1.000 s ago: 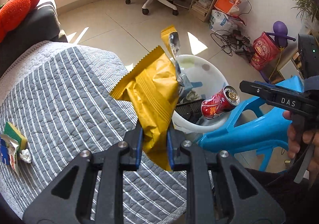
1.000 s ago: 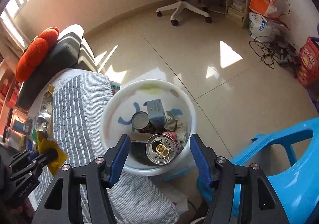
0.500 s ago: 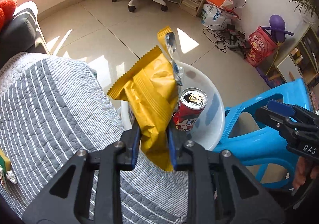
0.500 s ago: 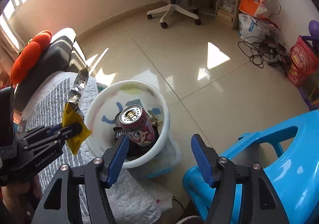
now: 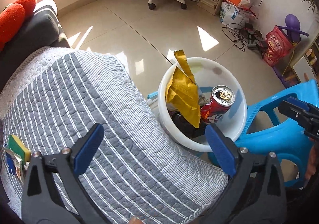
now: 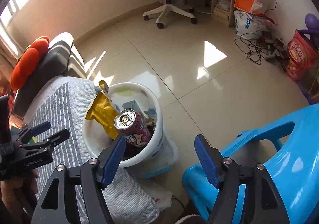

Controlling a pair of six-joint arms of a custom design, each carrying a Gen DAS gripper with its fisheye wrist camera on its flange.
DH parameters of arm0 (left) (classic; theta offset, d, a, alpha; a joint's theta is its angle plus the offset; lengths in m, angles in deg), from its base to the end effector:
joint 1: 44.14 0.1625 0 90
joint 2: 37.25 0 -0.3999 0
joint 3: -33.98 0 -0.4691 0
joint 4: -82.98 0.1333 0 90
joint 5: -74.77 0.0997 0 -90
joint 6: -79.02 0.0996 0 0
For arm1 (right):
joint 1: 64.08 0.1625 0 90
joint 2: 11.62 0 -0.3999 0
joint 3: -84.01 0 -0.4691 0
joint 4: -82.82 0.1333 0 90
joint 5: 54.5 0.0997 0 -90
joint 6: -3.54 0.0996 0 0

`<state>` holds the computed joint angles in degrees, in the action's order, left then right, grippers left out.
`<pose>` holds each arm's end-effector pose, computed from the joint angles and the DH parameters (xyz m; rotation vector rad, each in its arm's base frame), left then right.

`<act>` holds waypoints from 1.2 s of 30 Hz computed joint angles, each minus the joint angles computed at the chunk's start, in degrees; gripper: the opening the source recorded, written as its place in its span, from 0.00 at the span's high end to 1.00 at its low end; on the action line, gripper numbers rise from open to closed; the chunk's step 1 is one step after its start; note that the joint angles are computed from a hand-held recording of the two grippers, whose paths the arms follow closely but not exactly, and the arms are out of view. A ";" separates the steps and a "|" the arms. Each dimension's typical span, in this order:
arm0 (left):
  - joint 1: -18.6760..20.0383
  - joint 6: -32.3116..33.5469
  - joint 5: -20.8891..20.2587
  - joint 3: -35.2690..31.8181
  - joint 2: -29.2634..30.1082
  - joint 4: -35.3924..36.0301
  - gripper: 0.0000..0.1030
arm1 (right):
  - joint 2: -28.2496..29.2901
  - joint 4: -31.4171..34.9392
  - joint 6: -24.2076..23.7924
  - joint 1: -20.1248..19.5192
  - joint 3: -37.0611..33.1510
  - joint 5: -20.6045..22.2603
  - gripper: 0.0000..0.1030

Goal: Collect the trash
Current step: 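Move both tools back over the blue box and nut pouch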

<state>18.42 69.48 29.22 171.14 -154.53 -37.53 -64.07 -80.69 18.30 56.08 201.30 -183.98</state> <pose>0.0102 -0.4210 0.3069 0.2845 2.3957 -0.5251 0.3385 -0.4432 -0.0060 0.2688 -2.4978 0.5202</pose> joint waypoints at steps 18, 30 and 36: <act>1.41 -4.53 9.05 1.45 -20.94 21.83 0.01 | 7.74 5.30 -0.31 5.33 -6.89 2.38 0.20; 11.76 -1.28 11.56 -2.25 -28.10 23.31 0.01 | 19.04 11.78 -0.08 9.60 -18.08 5.64 0.20; 18.87 3.13 10.04 -4.67 -28.71 18.51 0.01 | 25.54 14.93 -0.87 12.04 -24.35 7.25 0.19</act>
<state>37.29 72.61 39.26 166.47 -183.24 -19.02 -38.53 -65.76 17.43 68.12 176.95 -176.74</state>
